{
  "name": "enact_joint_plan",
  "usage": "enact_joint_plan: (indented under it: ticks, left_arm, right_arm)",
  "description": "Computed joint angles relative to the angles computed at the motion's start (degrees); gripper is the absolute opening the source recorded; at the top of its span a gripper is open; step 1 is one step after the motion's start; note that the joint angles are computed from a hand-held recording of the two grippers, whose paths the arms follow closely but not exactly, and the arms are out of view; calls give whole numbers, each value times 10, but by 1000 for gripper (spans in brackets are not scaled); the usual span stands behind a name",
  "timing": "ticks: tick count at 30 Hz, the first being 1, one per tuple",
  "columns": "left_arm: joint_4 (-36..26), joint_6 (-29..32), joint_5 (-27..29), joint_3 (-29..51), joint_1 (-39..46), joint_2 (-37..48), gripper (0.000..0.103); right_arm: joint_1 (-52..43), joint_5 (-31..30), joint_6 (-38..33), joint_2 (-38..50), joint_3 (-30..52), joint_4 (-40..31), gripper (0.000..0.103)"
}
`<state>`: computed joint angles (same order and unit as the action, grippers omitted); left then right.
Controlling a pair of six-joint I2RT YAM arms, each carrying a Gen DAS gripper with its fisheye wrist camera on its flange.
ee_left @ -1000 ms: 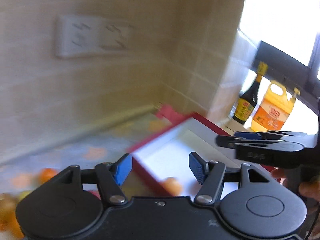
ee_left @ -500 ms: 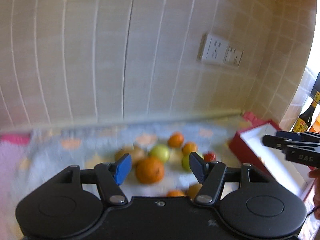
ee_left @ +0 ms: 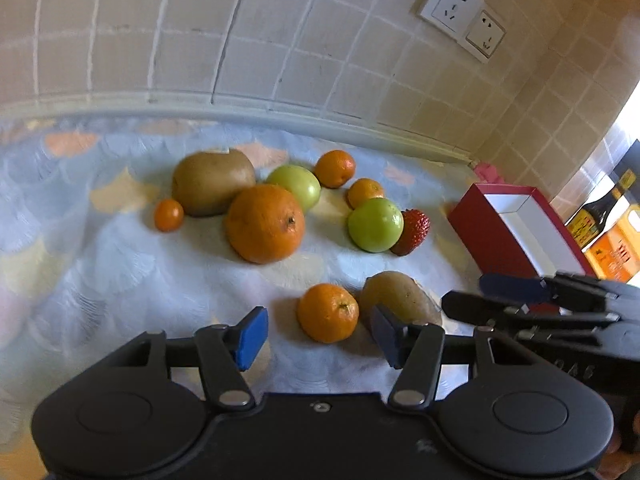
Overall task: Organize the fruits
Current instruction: 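Grasp the tangerine with the left tool while the right tool grasps the kiwi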
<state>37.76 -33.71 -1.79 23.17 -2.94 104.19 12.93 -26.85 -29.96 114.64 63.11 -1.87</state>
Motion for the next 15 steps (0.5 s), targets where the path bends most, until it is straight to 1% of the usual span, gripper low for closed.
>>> enact_joint_plan:
  ticks: [2,5,6,7,10,12,15]
  left_arm:
    - [9,-5,10,7,6,16,67]
    - [2,-9,17,29,10,43,65]
    - [2,-12,20,36,12,53,64]
    - [3,-17,23,43,15,63,58]
    - [9,-27,34,55,19,81,57]
    - [3,-25,31,62,16,84,56]
    - [5,-26,35,68,15,89,50]
  right_arm:
    - [4,3,-4,12,7,-2,55]
    - [8,7,-18,27,14,-8,55]
    - [10,8,-24,33,17,-9,55]
    - [12,9,-28,38,18,-9,55]
    - [14,-4,-24,53,27,-12,56]
    - [21,4,-23,57,27,-5,55]
    - [27,5,-26,64,30,-5,55]
